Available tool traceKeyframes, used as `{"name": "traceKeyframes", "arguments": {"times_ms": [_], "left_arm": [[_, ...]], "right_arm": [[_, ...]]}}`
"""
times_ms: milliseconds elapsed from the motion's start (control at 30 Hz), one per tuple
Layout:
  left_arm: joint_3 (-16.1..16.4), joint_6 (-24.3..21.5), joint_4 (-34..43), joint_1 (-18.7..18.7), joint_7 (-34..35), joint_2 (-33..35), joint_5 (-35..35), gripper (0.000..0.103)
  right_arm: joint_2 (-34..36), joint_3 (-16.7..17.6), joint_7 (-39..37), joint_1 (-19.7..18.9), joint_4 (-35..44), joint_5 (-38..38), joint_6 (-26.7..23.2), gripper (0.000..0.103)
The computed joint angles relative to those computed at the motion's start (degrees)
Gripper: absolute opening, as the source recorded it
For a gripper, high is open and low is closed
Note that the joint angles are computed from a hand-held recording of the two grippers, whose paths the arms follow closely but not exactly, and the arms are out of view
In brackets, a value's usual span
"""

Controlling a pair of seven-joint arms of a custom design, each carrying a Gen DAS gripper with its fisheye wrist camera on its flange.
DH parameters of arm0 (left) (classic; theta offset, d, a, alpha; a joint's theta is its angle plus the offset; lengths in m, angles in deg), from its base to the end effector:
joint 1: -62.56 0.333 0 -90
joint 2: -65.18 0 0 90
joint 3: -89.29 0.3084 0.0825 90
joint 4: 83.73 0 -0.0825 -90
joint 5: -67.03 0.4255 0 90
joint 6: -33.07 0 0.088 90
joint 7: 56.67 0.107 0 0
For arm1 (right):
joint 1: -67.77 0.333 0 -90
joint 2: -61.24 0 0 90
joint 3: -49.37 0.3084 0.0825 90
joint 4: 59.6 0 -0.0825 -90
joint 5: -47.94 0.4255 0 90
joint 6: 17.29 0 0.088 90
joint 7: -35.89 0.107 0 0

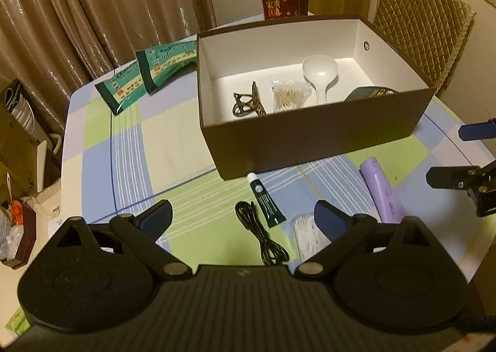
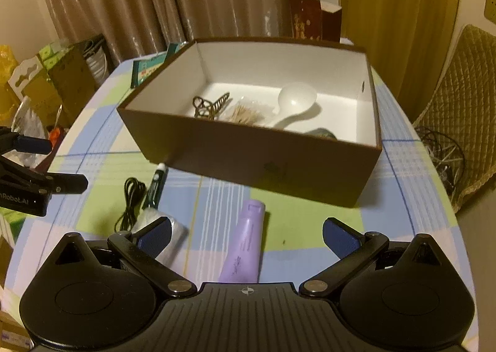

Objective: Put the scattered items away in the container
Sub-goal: 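Withdraw both tools from the box toward the purple tube and black cable, then grasp the purple tube with the right tool while the left tool approaches the black cable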

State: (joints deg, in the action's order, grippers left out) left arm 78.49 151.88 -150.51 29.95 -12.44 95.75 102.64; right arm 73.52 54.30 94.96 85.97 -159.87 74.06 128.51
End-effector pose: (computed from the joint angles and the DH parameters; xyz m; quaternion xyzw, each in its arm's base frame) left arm 0.6137 -0.4858 0.5284 -0.6340 0.7094 -0.1802 0.2498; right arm 0.6498 0.2669 0.4878 -0.8410 0.4264 -0.0888 0.3210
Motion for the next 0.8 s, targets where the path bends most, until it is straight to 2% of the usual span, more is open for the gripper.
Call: {"name": "traceKeyframes", "arguments": {"times_ms": [267, 800], "left_arm": [[-0.36, -0.12, -2.91, 0.62, -1.48, -0.79, -0.96, 0.096], [-0.79, 0.98, -6.09, 2.68, -4.39, -0.46, -2.58, 0.095]], "right_arm": [[1.53, -0.38, 1.21, 0.18, 0.17, -1.57, -1.22, 0.101], [4.74, -0.40, 0.98, 0.38, 0.47, -2.04, 2.05, 0.099]]}}
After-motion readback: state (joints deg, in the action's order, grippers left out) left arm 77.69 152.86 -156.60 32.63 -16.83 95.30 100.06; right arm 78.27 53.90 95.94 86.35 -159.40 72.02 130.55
